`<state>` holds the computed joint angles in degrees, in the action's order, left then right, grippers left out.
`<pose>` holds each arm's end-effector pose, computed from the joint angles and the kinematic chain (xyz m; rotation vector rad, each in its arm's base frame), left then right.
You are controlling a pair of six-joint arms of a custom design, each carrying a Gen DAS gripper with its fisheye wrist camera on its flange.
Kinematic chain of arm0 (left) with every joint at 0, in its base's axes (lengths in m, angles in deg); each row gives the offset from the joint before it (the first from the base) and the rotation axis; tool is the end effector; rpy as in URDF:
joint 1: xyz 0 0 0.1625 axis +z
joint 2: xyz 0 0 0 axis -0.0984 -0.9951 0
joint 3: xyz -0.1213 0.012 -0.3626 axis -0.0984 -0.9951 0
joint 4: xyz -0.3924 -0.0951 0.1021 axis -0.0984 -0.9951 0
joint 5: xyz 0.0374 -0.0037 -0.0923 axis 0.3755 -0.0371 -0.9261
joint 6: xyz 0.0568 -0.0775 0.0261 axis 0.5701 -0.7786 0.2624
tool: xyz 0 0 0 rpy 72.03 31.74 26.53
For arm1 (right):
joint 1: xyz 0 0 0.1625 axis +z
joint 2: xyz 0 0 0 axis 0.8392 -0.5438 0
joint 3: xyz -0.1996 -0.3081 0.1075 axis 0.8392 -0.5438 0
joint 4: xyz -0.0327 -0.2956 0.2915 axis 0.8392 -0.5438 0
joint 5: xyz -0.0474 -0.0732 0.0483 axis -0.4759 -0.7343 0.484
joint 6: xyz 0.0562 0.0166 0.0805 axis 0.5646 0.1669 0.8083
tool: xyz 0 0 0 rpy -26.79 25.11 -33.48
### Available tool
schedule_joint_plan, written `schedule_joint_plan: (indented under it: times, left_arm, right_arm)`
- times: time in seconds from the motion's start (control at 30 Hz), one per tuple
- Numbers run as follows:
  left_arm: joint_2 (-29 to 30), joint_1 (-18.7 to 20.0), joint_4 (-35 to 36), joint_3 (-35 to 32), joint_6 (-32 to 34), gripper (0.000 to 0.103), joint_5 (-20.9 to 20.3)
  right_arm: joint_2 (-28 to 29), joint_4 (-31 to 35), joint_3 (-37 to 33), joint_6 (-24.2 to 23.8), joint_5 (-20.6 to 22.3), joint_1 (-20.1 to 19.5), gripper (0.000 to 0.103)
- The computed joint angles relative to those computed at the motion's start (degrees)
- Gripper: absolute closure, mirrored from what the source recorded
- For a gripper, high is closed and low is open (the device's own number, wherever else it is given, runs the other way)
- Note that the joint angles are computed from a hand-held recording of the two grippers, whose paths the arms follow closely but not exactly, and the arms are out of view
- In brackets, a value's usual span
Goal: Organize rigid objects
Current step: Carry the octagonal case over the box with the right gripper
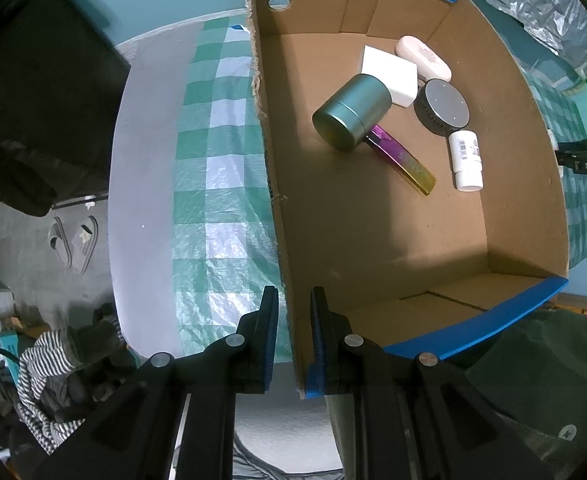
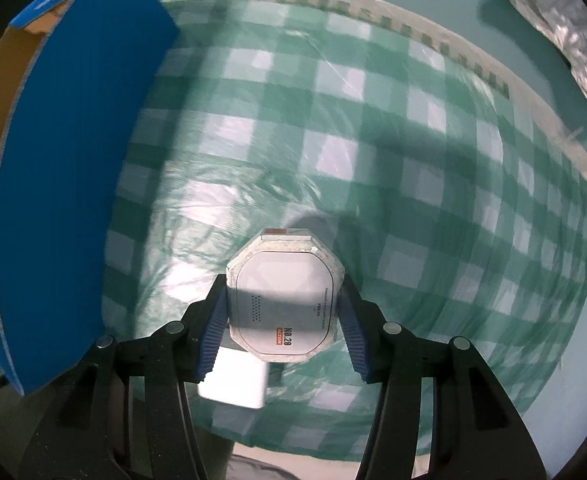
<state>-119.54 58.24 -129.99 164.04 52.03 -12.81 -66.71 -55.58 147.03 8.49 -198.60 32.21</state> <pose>-0.2461 -0.6306 0.1337 0.9971 2.2317 0.3353 0.0617 -0.4842 0.2617 -0.4694 -2.3896 0.2402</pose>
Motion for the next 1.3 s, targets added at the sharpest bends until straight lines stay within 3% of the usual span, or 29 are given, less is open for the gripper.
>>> schedule_joint_plan:
  times: [0.23, 0.57, 1.3]
  left_arm:
    - [-0.52, 0.12, -0.34, 0.47, -0.3, 0.087, -0.23]
    - [-0.59, 0.2, -0.54, 0.6, -0.35, 0.087, -0.32]
    - [0.35, 0.62, -0.31, -1.31, -1.72, 0.087, 0.28]
  right_arm:
    - [2.37, 5.9, -6.57, -1.4, -0.85, 3.89, 0.051]
    - [4.18, 5.99, -9.95, -7.21, -0.63, 7.01, 0.051]
    - [16.55, 7.36, -24.42, -19.57, 0.37, 10.99, 0.051]
